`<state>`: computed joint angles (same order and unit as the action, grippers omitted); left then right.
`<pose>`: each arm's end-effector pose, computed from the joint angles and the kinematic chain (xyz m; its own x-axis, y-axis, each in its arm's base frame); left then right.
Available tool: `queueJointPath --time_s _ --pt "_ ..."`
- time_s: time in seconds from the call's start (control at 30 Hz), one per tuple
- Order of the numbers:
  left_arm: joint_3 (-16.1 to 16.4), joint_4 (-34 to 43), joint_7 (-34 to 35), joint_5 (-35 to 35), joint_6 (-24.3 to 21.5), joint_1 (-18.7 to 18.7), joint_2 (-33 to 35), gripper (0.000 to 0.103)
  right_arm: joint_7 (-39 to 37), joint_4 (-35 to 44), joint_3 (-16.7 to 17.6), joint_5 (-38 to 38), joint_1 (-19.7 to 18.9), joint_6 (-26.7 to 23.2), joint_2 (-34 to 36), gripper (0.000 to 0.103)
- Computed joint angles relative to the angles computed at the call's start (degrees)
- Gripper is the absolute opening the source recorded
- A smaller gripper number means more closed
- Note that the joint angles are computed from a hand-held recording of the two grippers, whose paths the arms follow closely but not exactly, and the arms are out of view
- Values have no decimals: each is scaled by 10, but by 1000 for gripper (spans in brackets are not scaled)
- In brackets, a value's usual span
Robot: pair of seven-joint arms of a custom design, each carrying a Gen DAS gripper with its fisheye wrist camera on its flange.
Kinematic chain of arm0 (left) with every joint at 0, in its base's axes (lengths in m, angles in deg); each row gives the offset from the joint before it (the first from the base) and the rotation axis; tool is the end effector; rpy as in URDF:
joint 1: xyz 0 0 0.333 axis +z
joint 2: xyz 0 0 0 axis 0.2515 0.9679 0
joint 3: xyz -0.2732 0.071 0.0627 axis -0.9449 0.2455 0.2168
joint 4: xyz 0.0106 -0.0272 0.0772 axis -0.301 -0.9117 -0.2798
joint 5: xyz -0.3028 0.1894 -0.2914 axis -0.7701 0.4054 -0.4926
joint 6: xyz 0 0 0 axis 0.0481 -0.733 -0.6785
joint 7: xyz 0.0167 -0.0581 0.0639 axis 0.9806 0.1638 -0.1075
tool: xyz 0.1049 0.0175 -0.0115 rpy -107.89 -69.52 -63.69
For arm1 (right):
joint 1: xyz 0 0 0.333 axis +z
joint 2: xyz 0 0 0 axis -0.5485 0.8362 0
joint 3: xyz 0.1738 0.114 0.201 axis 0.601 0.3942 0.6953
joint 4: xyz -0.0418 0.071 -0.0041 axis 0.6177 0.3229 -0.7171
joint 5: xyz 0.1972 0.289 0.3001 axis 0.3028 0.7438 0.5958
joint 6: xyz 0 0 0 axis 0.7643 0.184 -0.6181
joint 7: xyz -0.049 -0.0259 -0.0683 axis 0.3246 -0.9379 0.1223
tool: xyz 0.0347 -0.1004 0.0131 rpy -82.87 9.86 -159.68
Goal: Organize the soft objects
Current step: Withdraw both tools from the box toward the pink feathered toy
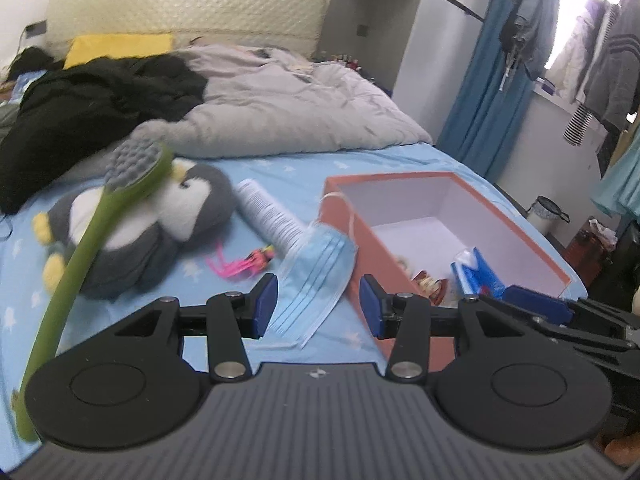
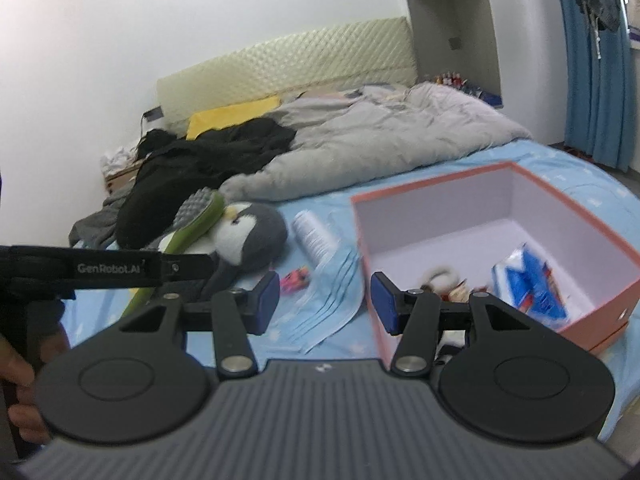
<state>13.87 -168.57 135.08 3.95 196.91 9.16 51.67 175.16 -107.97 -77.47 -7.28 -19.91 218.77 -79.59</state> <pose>0.5422 -0.0750 0.6320 -0.3060 -0.9342 0.1834 -0.6385 0.0585 -0.7674 0.4610 0.2156 0.6222 0.0450 -0.9721 -0.2301 -0.5102 0.1757 -0.8420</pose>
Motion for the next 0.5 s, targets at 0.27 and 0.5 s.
queueJointPath --time_s 0.27,0.5 --pt "25 -77 -3 -22 20 15 -46 51 -20 -3 3 33 46 -34 24 53" --pt "33 -73 0 -26 21 28 0 51 -4 25 12 34 56 -55 82 53"
